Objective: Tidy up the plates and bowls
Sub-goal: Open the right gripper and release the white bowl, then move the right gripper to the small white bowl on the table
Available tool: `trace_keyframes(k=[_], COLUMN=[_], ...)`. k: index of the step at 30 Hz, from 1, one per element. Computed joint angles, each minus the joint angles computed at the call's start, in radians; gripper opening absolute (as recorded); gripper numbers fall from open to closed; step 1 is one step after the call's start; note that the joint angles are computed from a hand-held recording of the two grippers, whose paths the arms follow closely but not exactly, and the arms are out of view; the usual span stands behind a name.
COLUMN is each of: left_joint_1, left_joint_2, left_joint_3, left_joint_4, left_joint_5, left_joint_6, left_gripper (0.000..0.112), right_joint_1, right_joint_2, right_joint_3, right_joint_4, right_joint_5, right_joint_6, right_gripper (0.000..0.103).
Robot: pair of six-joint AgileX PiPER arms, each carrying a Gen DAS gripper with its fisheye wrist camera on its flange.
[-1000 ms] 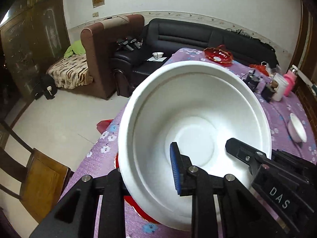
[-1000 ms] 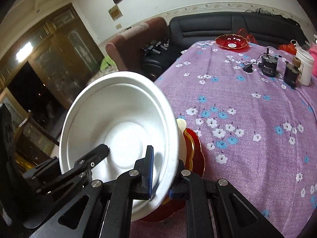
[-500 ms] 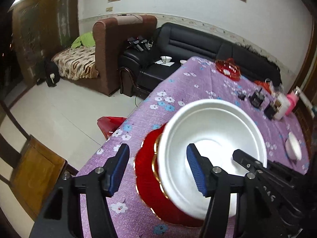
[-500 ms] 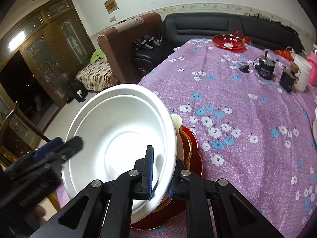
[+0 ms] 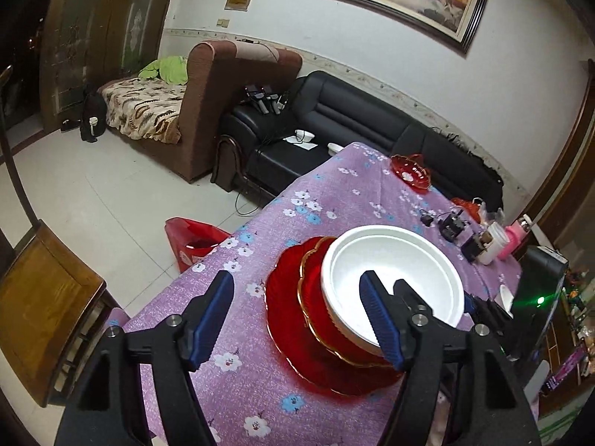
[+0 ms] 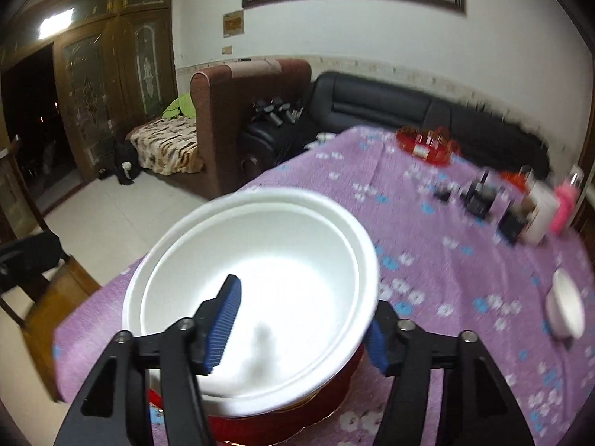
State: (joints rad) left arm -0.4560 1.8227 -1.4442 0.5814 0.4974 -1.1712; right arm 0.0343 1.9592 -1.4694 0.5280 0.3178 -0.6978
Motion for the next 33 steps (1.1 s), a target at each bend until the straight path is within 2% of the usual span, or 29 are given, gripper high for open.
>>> trace_keyframes(k=[3,9,11,17,22,26,33], left_joint_1=[0.0,-0.014,-0.024,-0.071,-0.142,-0.217,-0.307], left_joint_2=[-0.019,-0.04,-0.043,-0.041,-0.029,0.011,0.132], left_joint_3=[0.025,0.043,0.048,0.045,0.025,-0.041,-0.225], left_joint_4=[0.011,0.071,0.105,0.205,0.34,0.397,0.302], left_joint_5=[-0.026,-0.029,-0.031,-0.009,0.034,0.096,0.158], left_joint_6=[-0.026,-0.097,-0.132,-0.213,-0.295,-0.286,-0.107], left_gripper=[0.07,0.071,0.075,0.078,0.082,0.083,0.083], right_joint_1=[0.006,-0.048,-0.071,-0.133,-0.2,-0.268,-0.394], right_joint_2=[-0.028,-0.062,-0.085,-0.147,-0.178,-0.193,-0.171], right_joint_3=[0.044,0.063,0.086,0.151,0.186,0.214,0.216], right_joint_4=[0.086,0.34,0.436,0.617,0.668,0.727,0.754], right_joint_5=[-0.051,-0.006,-0.002,0.02,0.048,0.074,0.132], right_joint_6=[-0.107,-0.298,-0.371,-0.522,-0.553,-0.605,-0.638], right_gripper=[0.075,0.08,0.081,0.084,0.084,0.086,0.086])
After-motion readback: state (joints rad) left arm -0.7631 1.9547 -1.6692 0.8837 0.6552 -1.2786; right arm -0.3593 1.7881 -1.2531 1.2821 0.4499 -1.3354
